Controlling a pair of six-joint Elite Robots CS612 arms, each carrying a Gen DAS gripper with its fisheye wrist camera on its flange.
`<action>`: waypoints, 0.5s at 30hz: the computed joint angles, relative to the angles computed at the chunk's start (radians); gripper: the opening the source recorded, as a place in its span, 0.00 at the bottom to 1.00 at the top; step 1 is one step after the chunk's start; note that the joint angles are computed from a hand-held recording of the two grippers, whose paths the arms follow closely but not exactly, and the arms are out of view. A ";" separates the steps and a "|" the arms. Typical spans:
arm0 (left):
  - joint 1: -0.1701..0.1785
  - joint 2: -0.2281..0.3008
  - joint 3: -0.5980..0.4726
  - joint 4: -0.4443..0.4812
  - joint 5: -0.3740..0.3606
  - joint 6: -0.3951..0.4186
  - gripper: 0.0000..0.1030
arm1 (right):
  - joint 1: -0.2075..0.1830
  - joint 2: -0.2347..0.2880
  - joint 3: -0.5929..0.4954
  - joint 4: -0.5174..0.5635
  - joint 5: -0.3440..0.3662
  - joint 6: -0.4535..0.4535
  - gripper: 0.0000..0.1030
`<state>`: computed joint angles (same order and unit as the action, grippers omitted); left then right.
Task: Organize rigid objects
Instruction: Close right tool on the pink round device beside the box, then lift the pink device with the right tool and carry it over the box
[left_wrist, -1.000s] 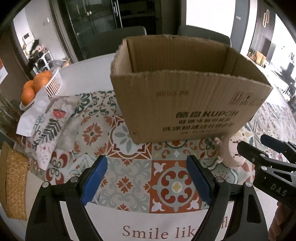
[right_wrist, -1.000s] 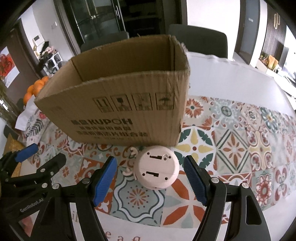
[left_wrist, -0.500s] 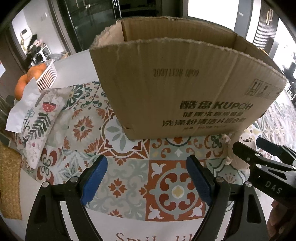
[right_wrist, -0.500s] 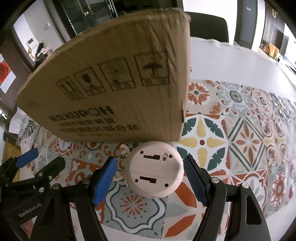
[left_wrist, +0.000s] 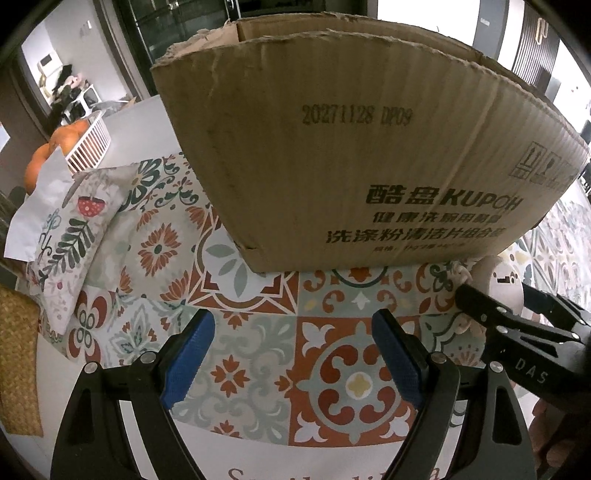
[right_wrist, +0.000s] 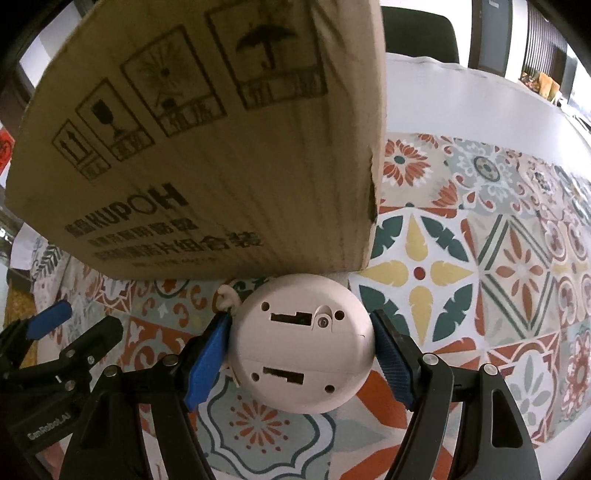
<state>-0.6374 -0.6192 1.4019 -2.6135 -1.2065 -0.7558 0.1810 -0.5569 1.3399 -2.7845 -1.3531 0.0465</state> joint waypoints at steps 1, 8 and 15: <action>0.000 0.001 0.000 0.001 -0.001 0.000 0.85 | 0.001 0.001 -0.001 -0.002 0.000 0.000 0.73; -0.005 -0.005 0.008 -0.004 0.010 0.004 0.85 | 0.005 -0.001 0.007 -0.015 -0.017 0.010 0.73; -0.015 -0.024 0.031 -0.028 0.039 0.010 0.85 | 0.003 -0.032 0.053 -0.059 -0.025 0.020 0.73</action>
<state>-0.6526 -0.6436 1.4328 -2.6416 -1.1679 -0.7458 0.1836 -0.5894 1.3930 -2.8432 -1.3781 0.0660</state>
